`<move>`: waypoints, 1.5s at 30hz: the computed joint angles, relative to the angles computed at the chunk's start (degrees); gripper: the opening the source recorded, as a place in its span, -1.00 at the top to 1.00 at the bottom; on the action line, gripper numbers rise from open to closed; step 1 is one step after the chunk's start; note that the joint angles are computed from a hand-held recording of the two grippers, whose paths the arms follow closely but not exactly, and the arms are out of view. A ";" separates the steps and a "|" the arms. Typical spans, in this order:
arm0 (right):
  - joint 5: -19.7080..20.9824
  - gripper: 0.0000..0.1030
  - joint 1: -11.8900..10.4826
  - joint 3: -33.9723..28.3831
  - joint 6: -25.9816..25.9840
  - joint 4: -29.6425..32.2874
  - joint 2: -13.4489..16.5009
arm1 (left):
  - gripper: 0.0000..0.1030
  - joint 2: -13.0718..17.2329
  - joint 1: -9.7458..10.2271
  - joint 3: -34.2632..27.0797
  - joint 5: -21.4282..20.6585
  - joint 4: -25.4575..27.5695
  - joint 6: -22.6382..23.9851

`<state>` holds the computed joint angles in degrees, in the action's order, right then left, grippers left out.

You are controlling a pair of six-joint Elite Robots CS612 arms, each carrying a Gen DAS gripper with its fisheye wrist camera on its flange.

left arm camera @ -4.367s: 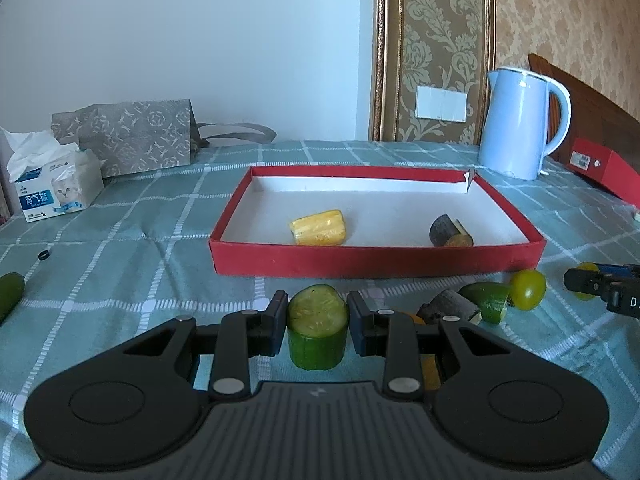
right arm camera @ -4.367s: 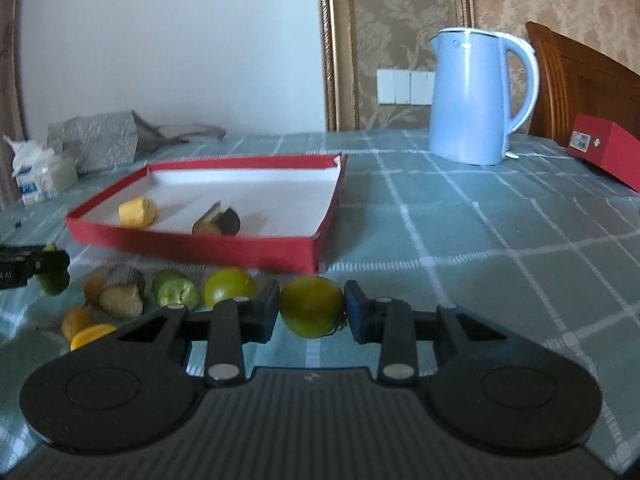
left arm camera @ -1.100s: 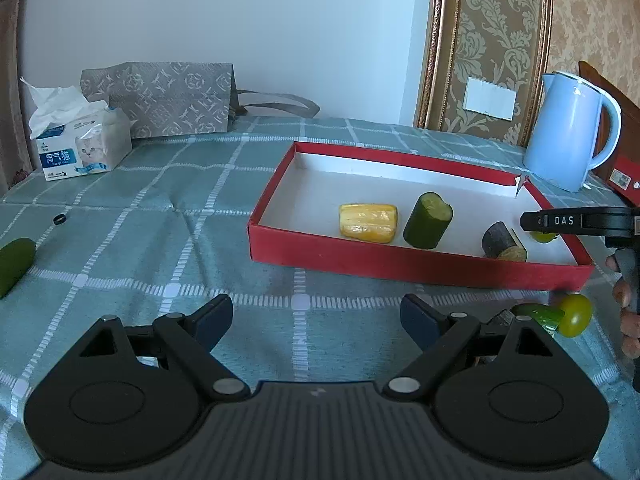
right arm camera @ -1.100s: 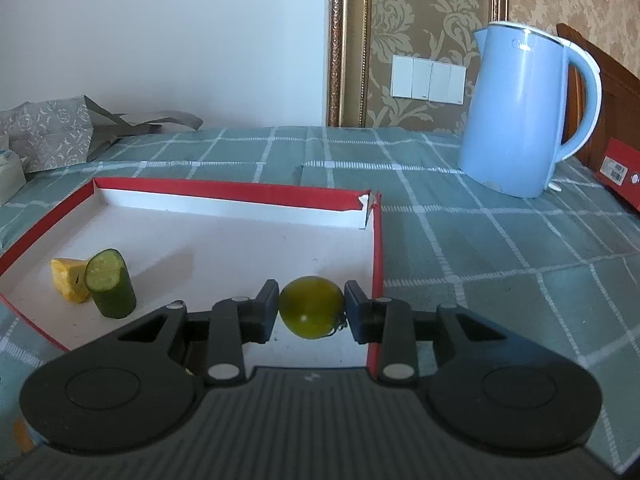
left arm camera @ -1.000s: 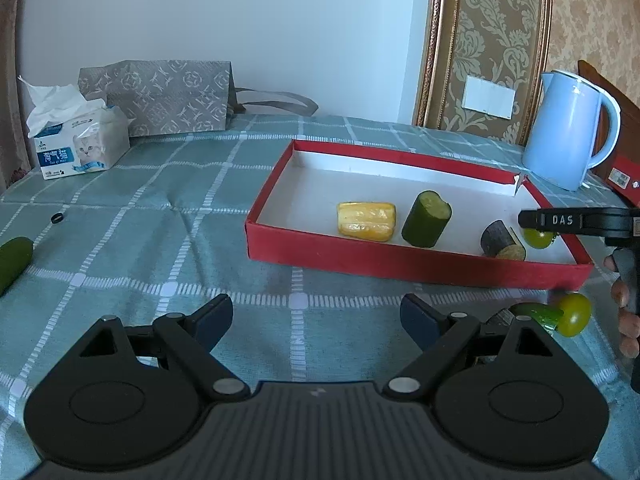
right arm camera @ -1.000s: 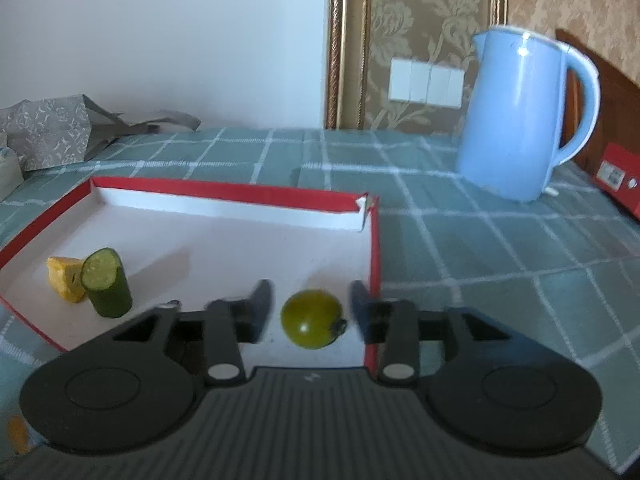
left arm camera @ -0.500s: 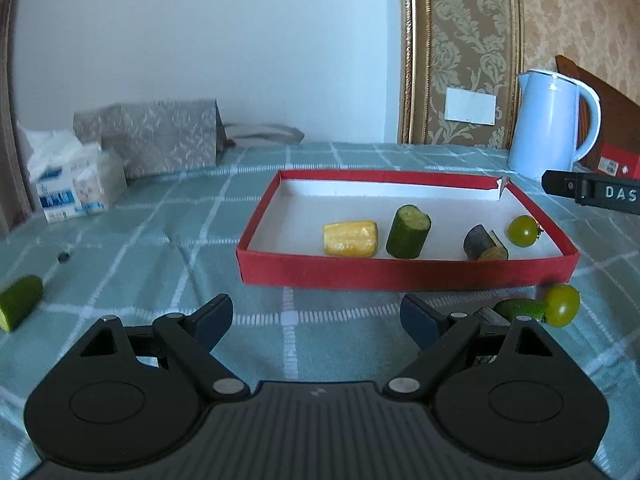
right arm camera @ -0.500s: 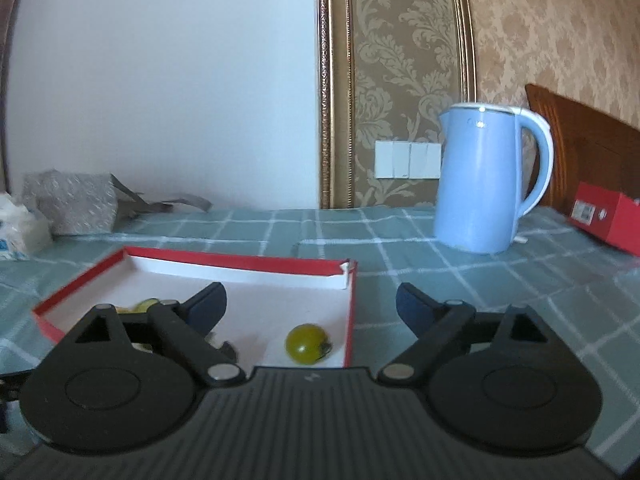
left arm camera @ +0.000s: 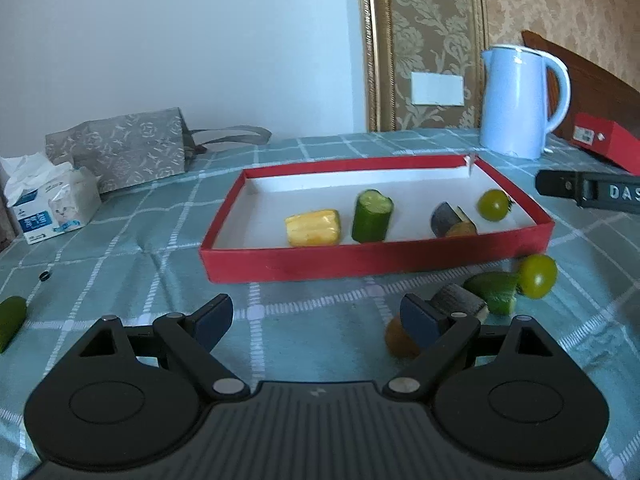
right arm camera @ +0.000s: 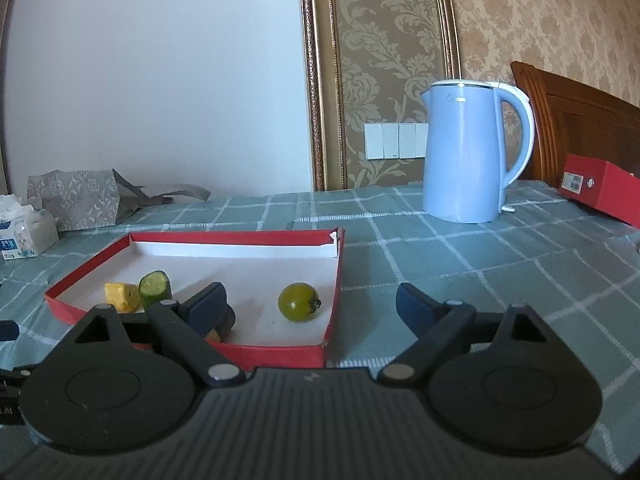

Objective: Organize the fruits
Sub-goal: 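Move the left gripper to the small brown round fruit and grasp it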

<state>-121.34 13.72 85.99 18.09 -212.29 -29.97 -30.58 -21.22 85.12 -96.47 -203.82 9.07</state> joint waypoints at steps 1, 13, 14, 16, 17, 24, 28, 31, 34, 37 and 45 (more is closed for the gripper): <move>0.11 -0.77 0.01 -0.02 0.13 0.21 -0.02 | -0.77 -0.04 -0.04 0.07 -0.28 0.25 0.45; 0.82 -0.87 0.08 0.18 0.54 1.80 -0.35 | -0.78 -0.32 -0.43 0.48 -2.09 2.28 4.46; 0.98 -0.87 0.11 0.19 0.38 1.51 -0.32 | -0.78 -0.32 -0.41 0.41 -2.07 2.52 4.31; 1.06 -0.88 0.19 0.12 0.06 1.39 -0.28 | -0.79 -0.25 -0.40 0.12 -1.87 2.98 3.73; 1.09 -0.88 0.24 0.06 -0.10 1.50 -0.24 | -0.79 -0.22 -0.34 -0.09 -2.13 3.42 3.38; 1.03 -1.00 0.57 -0.48 -1.87 2.61 -0.09 | -0.47 -0.03 -0.58 -0.49 -2.35 4.12 4.90; 0.16 -1.00 0.67 -0.55 -1.68 2.11 0.00 | -0.18 -0.14 -0.52 -0.37 -3.82 4.31 6.01; 0.57 -1.00 0.49 -0.31 -0.39 2.60 -0.19 | 0.06 -0.24 -0.35 -0.41 -4.92 4.91 5.98; 1.34 -1.00 0.24 0.09 1.25 3.28 -0.47 | 0.25 -0.32 -0.12 -0.46 -6.20 5.45 5.93; 1.74 -1.00 0.13 0.35 2.29 3.27 -0.57 | 0.38 -0.31 -0.12 -0.50 -6.06 5.51 5.53; 0.65 -1.00 0.03 0.50 3.18 3.29 -0.70 | 0.50 -0.40 0.13 -0.52 -6.95 5.90 4.83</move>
